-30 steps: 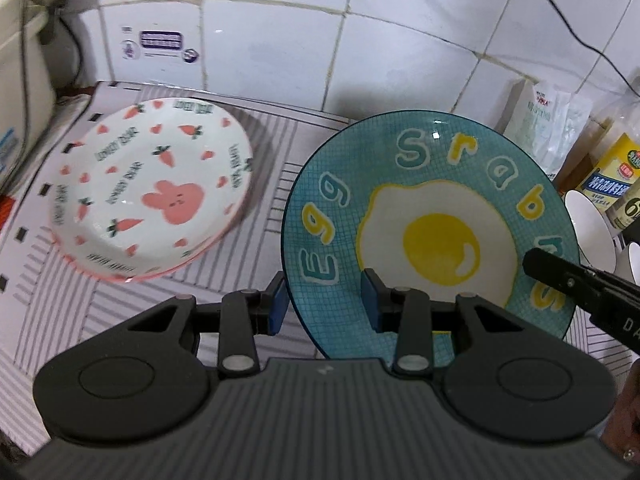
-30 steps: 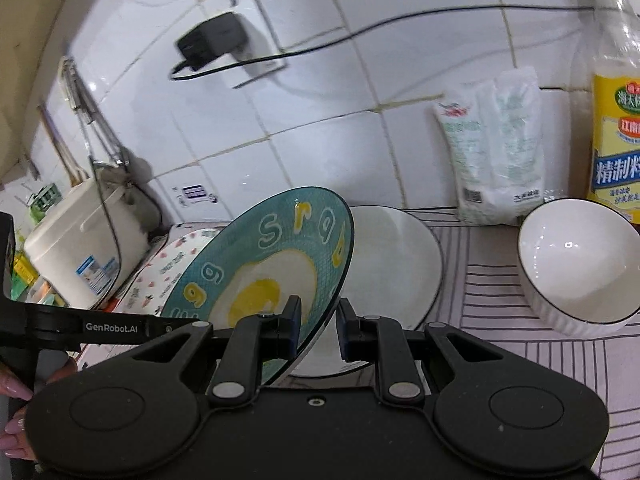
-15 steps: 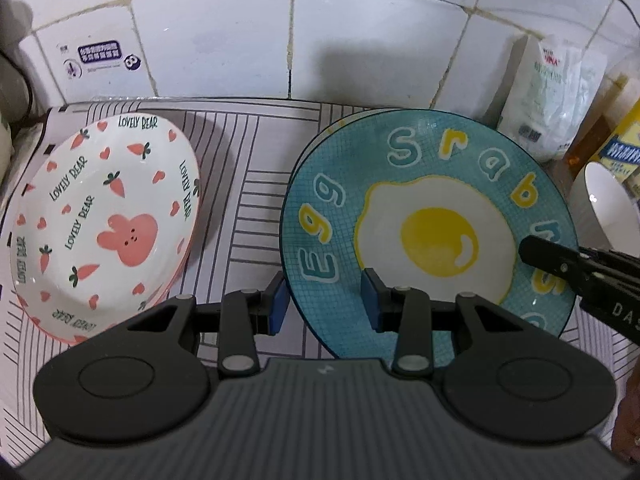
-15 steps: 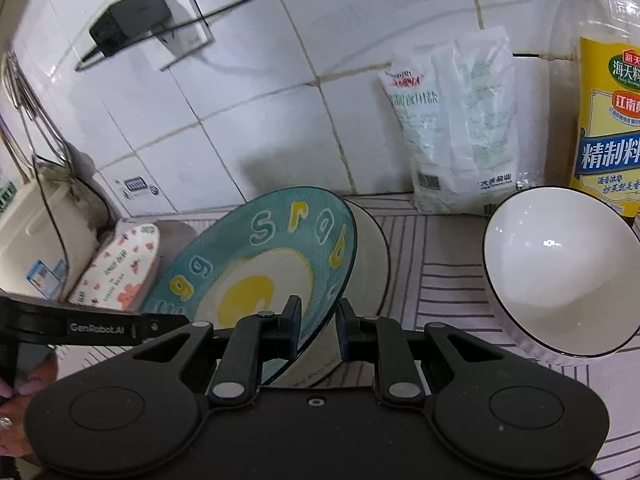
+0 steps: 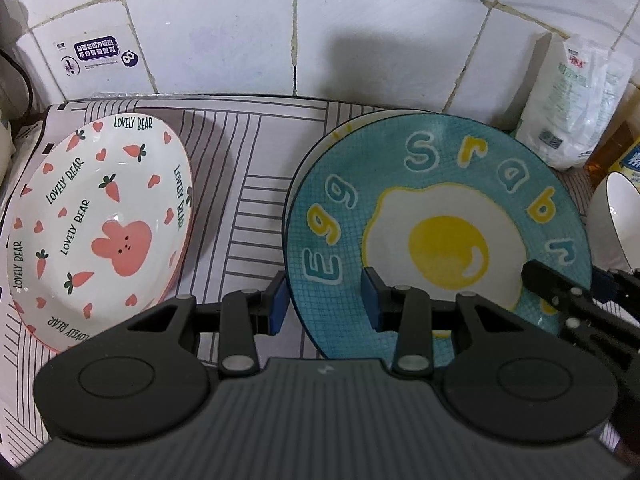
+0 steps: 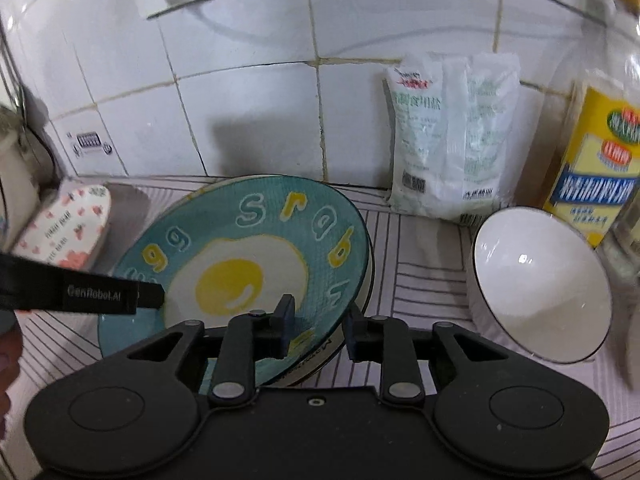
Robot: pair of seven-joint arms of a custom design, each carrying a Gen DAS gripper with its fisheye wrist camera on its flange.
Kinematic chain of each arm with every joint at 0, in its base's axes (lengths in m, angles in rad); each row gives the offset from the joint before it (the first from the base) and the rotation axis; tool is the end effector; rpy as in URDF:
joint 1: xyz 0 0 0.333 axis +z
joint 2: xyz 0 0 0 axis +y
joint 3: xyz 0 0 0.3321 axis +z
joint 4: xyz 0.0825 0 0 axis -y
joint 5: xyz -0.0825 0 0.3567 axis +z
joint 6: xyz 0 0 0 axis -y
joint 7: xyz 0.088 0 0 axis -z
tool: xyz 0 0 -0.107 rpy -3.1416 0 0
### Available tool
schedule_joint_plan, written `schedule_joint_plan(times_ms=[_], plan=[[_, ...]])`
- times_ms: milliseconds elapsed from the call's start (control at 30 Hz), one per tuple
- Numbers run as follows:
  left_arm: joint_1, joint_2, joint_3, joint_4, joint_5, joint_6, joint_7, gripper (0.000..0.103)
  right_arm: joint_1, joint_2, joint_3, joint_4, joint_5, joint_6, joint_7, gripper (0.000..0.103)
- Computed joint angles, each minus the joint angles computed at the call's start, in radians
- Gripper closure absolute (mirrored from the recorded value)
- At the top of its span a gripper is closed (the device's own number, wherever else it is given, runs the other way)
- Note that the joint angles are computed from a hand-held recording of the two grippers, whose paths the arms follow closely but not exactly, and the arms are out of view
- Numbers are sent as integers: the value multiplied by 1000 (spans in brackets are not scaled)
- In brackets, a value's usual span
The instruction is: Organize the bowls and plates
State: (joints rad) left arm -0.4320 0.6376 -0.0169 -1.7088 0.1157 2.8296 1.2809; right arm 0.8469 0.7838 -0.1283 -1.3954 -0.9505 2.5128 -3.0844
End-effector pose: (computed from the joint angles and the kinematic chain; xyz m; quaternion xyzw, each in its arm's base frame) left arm 0.6325 -0.3089 0.3059 -0.5937 0.7679 -0.2082 0.1203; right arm 0.5425 0.5166 0.3013 -0.6009 0.6973 -0.2836 0.2689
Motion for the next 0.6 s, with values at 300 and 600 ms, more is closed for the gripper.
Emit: schedule_joint_plan(times_ms=[300,600], plan=[[-21,6,23,7,28,-8,-26,66,27,60,-7,104,14,-123,-65,62],[16,-4,-14,5,8,-36,-2,72,43,91,0,164,61,-229,-105,62]])
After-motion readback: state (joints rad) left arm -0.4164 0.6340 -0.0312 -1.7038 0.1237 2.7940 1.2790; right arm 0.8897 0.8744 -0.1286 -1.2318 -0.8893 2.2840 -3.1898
